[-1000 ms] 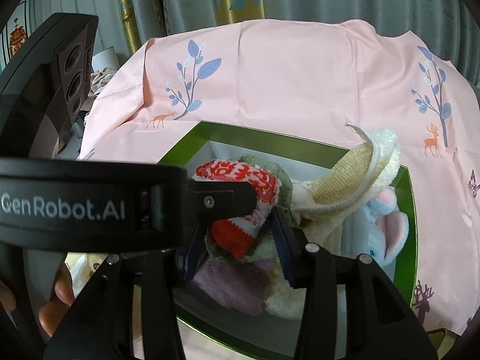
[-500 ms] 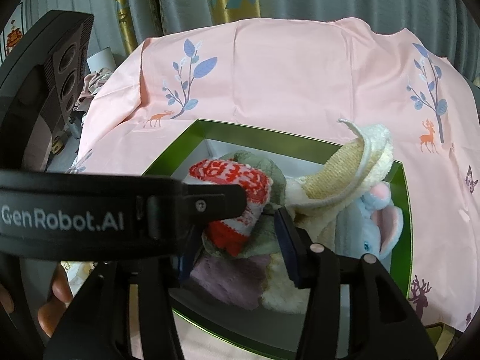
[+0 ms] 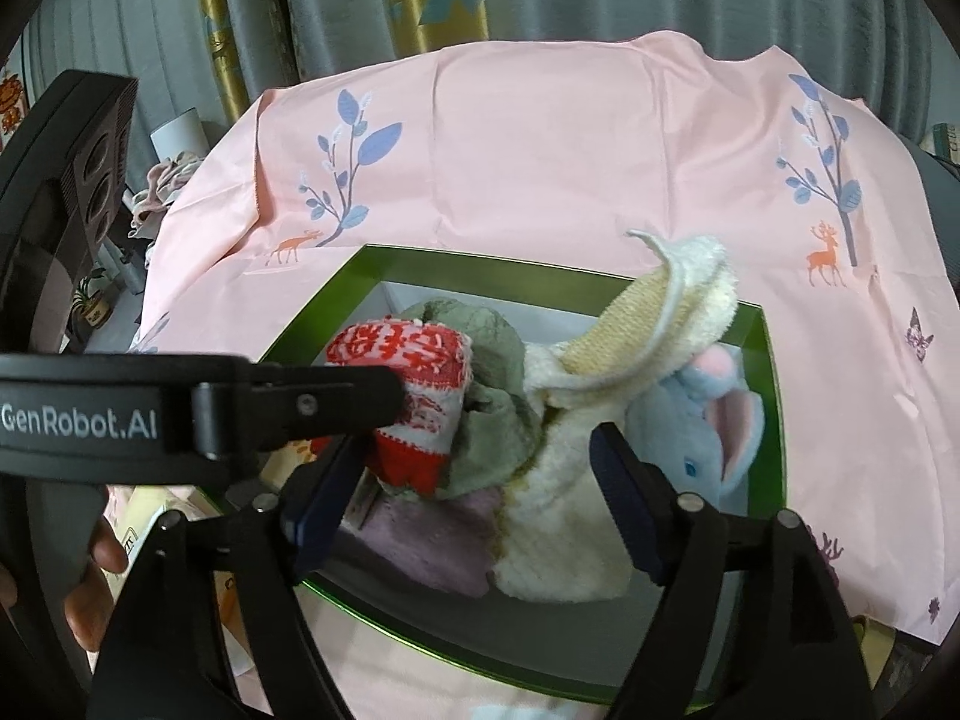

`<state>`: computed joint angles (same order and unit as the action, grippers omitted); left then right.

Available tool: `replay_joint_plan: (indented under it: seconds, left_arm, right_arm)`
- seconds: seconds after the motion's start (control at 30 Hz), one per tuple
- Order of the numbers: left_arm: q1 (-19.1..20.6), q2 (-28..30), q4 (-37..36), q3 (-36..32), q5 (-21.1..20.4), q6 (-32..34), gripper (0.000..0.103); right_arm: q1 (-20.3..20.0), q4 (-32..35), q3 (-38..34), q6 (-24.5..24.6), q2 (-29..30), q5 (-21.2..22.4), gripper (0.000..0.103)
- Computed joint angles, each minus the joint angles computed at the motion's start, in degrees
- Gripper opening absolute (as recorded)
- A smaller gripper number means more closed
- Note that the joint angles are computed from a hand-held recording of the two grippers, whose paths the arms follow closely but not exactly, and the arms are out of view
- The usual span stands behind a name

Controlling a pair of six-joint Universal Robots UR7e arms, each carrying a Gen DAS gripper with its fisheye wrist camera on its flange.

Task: Organize soft objects
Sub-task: 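Open the right gripper to release the socks and withdraw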

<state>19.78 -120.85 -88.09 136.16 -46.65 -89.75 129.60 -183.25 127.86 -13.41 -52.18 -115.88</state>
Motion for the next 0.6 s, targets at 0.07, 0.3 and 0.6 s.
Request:
replay_joint_plan:
  seconds: [0.07,0.3,0.6]
  left_arm:
    - [-0.24,-0.20,1.34,-0.29,-0.32,-0.97,0.086]
    - [-2.15,-0.84,9.35,-1.87,-0.87,-7.10,0.087]
    - [-6.63,0.34,21.03,-4.68,-3.19,-15.17,0.096]
  right_arm:
    - [-0.02,0.56,0.08,0.72,-0.45,-0.44,0.083]
    - [0.40,1.85,1.00,3.04,-2.27,-3.82,0.089]
    - [2.23,3.64,2.06,4.27,-4.87,-7.25,0.102]
